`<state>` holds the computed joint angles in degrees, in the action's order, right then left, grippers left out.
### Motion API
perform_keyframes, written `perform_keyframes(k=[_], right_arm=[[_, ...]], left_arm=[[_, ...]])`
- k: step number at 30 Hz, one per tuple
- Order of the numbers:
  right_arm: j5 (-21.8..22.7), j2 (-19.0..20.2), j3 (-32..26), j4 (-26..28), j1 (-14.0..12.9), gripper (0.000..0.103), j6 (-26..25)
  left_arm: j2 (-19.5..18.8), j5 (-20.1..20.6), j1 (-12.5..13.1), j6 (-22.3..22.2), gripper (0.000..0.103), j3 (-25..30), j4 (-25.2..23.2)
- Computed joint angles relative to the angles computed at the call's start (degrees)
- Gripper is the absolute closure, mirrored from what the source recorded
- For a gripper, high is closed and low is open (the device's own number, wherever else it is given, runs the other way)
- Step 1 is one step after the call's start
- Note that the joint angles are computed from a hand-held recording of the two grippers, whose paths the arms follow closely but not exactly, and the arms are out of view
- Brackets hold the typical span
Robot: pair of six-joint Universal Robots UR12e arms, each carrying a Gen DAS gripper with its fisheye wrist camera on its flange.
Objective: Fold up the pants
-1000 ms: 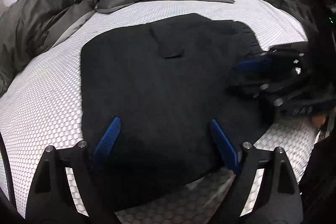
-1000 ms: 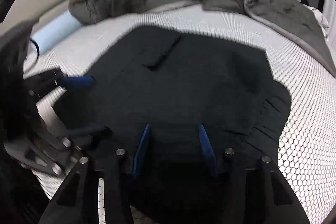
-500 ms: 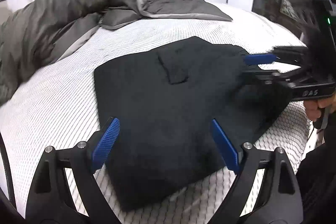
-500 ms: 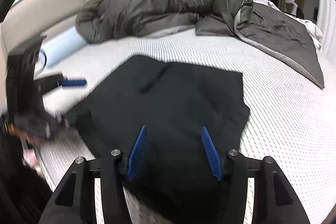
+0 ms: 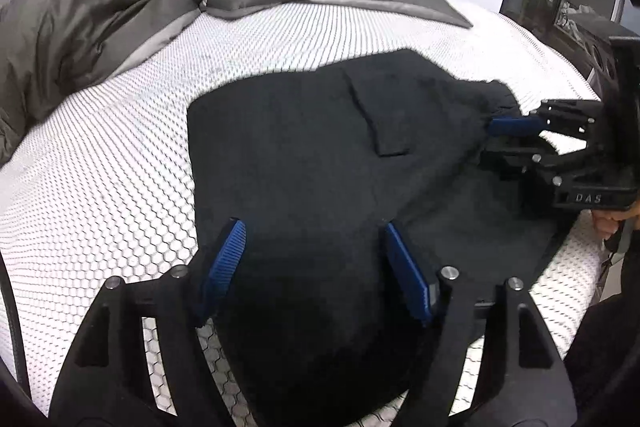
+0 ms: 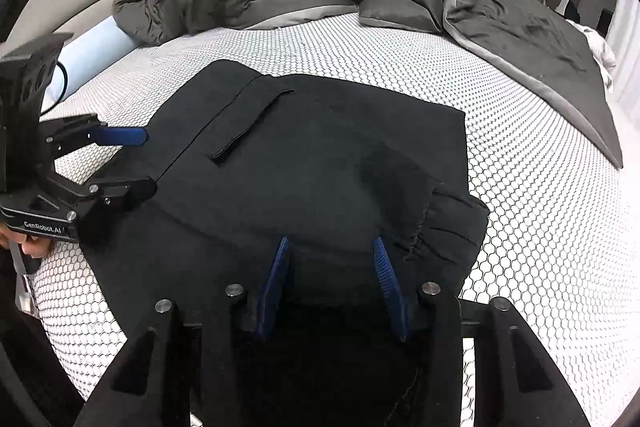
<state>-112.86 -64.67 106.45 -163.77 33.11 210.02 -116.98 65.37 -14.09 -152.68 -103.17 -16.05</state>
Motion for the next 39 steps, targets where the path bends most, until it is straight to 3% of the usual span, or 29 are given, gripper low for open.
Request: perform_keyframes(k=[3, 5, 7, 8, 10, 12, 16, 18, 20, 22, 25, 28, 30, 33, 35, 36, 39], right_arm=[[-0.23, -0.49, 0.14, -2.41, 0.3, 0.054, 0.35], [-0.71, 0.04, -1.28, -3.01, 0.26, 0.053, -0.19], [0.18, 1.26, -3.26, -2.86, 0.04, 0.053, -1.45], [0.42, 1.92, -4.19, -2.45, -0.05, 0.053, -1.93], [1.77, 3.3, -6.28, 0.9, -0.37, 0.053, -2.68], [-0.69, 4.99, -8.65, 9.05, -0.46, 0.053, -2.96], [-2.83, 2.24, -5.48, 11.9, -1.08, 0.054, 0.51], [0.42, 1.01, -3.05, 7.53, -1.98, 0.054, 0.36], [0.63, 0.84, -3.13, 7.62, -1.79, 0.054, -0.32], [1.59, 0.36, -2.9, 5.27, -1.83, 0.052, -0.13], [0.05, 0.68, -3.57, 1.4, -1.97, 0.05, 0.69], [-1.04, 2.47, -5.62, 1.43, -2.32, 0.05, 2.11], [-0.55, 3.85, -7.78, 4.53, -2.55, 0.05, 2.54], [-0.43, 4.57, -9.34, 10.32, -3.06, 0.05, 4.03], [-2.6, 4.41, -9.31, 13.7, -3.05, 0.051, 4.64], [-3.72, 3.94, -8.67, 14.44, -2.98, 0.052, 4.71], [-0.78, 1.71, -5.11, 10.21, -3.29, 0.053, 3.41]], left_arm=[[0.21, -2.27, 0.49, -1.93, 0.034, 0.09, 3.6], [-0.46, -2.39, 0.33, -2.63, 0.034, 1.48, 2.56], [-1.7, -0.37, -0.51, -2.08, 0.04, 3.44, 0.47], [-2.76, 0.99, -1.13, -0.97, 0.05, 4.91, -1.47], [-3.57, 1.59, -1.44, -1.0, 0.054, 5.87, -3.63], [-4.39, 1.91, -1.2, -1.04, 0.065, 6.93, -4.98], [-4.68, 1.93, -0.49, -2.58, 0.064, 7.0, -4.47], [-4.34, 3.09, -0.67, -2.0, 0.064, 6.42, -3.58], [-3.76, 3.19, -0.59, -2.51, 0.064, 6.59, -4.86], [-3.06, 0.96, -0.14, -4.0, 0.063, 6.76, -5.09], [-3.16, -1.62, -0.25, -3.64, 0.05, 7.89, -4.93], [-5.24, 2.39, -2.21, -1.43, 0.047, 11.91, -8.13], [-7.14, 6.48, -3.58, -0.69, 0.047, 15.09, -11.49], [-9.19, 6.87, -3.68, -1.6, 0.048, 17.82, -13.09], [-9.68, 6.3, -3.09, -3.28, 0.048, 18.08, -12.33], [-9.69, 6.07, -2.61, -4.35, 0.047, 17.93, -12.14], [-7.76, 7.71, -2.28, -6.29, 0.047, 15.05, -8.99]])
